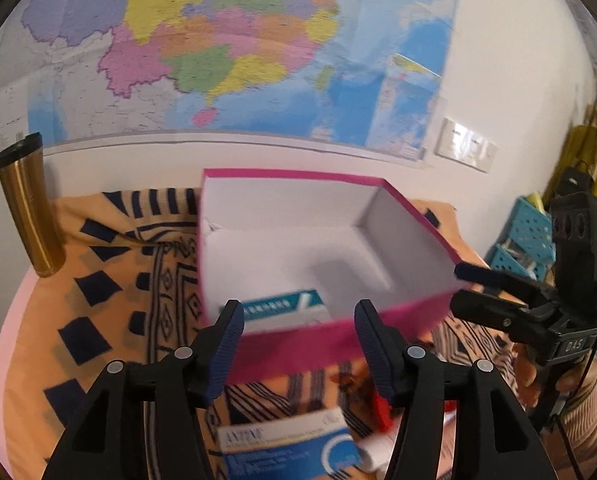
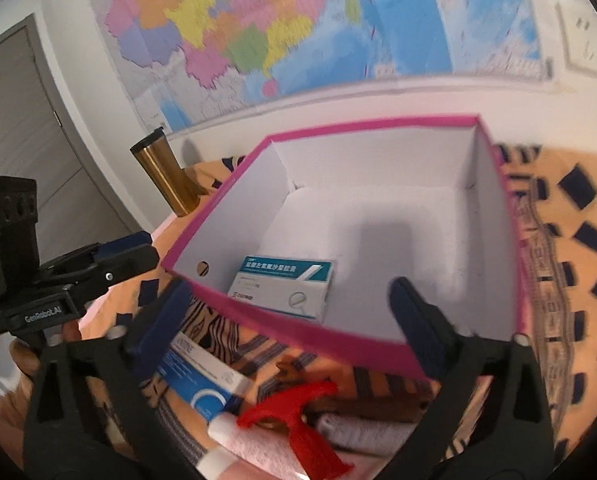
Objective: Organize rigid objects
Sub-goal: 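Grasp the red corkscrew by its shaft with the right gripper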
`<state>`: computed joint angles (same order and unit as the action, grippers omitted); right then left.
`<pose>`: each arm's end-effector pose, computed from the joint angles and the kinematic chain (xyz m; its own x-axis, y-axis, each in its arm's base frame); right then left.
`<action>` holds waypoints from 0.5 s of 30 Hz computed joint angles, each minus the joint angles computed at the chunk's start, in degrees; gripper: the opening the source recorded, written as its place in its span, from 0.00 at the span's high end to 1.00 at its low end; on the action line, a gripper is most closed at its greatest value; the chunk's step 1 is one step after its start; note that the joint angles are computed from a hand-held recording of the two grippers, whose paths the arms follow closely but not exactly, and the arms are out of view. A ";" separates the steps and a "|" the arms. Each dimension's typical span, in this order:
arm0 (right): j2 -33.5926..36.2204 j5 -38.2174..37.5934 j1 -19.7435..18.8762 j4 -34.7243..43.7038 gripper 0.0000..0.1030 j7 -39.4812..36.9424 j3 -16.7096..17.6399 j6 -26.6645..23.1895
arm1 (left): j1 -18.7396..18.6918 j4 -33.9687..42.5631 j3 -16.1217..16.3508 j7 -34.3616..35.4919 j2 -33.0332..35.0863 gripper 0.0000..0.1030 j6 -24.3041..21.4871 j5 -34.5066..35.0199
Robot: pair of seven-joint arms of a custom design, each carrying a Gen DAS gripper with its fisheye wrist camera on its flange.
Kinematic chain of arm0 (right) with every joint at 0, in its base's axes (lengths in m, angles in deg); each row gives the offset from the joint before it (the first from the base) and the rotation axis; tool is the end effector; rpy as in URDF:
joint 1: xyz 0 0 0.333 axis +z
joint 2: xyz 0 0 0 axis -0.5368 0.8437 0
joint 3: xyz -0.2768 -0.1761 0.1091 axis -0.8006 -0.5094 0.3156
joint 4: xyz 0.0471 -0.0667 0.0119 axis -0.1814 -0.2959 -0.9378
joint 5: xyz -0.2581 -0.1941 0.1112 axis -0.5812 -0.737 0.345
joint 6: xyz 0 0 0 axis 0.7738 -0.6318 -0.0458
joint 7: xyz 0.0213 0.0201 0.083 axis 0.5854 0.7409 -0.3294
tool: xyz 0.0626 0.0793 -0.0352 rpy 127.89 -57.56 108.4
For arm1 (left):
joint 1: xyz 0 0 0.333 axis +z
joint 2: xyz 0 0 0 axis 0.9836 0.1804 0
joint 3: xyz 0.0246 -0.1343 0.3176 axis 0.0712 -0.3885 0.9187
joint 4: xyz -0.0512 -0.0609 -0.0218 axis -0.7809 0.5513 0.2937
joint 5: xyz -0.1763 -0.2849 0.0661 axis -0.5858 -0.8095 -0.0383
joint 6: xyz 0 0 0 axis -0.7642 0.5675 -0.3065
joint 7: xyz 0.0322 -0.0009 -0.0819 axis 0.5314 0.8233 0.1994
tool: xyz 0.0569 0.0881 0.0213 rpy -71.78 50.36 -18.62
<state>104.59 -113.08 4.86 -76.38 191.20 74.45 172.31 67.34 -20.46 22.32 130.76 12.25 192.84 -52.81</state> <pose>0.5767 0.4035 0.4219 -0.0356 -0.9034 -0.4273 -0.7415 0.3105 -0.5947 0.6124 -0.3436 0.4255 -0.5575 -0.8052 0.2022 -0.5798 0.2034 -0.7889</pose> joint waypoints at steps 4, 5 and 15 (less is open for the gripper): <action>-3.17 -5.01 4.85 -5.88 0.00 3.58 -4.87 3.73 | 1.26 -2.53 -2.52 1.52 -0.24 0.43 -0.57 0.34; -3.71 -4.75 4.22 -6.54 0.00 2.40 -3.27 1.95 | 1.95 -2.87 -3.63 2.07 0.00 0.43 -1.12 0.31; -3.27 5.83 -6.05 -10.97 0.33 -11.60 12.17 -2.04 | -0.87 -2.72 -2.59 5.41 1.21 0.43 -8.53 -1.73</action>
